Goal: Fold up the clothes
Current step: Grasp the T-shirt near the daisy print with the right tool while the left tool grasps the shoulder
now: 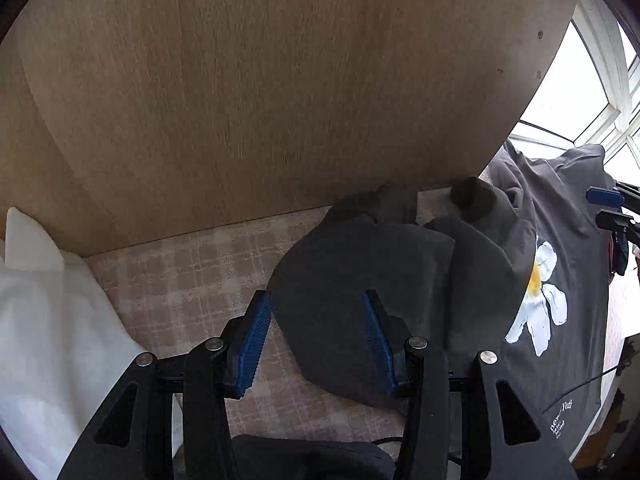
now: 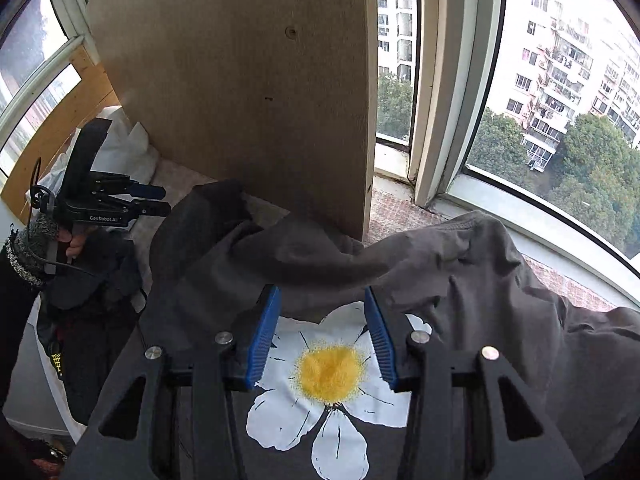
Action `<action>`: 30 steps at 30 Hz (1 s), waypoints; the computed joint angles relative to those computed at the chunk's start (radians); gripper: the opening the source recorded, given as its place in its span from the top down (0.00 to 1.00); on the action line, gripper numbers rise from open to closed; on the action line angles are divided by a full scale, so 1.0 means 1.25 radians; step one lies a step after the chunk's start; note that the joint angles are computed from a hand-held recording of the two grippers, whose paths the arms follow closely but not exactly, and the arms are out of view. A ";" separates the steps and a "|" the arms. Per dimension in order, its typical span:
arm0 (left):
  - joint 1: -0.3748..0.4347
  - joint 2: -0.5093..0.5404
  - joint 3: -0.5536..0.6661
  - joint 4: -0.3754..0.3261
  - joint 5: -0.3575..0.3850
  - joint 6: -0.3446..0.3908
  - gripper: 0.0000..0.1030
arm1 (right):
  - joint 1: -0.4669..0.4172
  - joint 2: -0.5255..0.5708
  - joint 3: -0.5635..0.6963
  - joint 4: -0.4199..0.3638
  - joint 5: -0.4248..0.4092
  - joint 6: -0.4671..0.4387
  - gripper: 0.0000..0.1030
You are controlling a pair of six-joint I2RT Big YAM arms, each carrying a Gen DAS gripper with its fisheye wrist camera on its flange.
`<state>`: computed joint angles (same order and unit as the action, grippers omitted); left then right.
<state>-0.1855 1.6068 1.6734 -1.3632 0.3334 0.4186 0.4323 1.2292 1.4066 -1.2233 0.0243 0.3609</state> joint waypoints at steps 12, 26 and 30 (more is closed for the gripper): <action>-0.025 -0.011 -0.088 0.048 -0.018 0.067 0.75 | -0.037 0.147 0.028 0.038 -0.106 -0.097 0.58; 0.047 -0.191 -0.192 0.106 -0.001 0.036 0.97 | 0.018 0.069 -0.058 0.082 0.006 -0.023 0.90; 0.065 -0.187 -0.201 0.009 -0.063 0.129 0.81 | 0.028 0.073 -0.058 0.007 0.018 -0.022 0.85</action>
<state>-0.1040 1.3729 1.4219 -1.3519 0.2549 0.5802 0.4676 1.3200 1.3337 -1.2141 0.0463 0.3330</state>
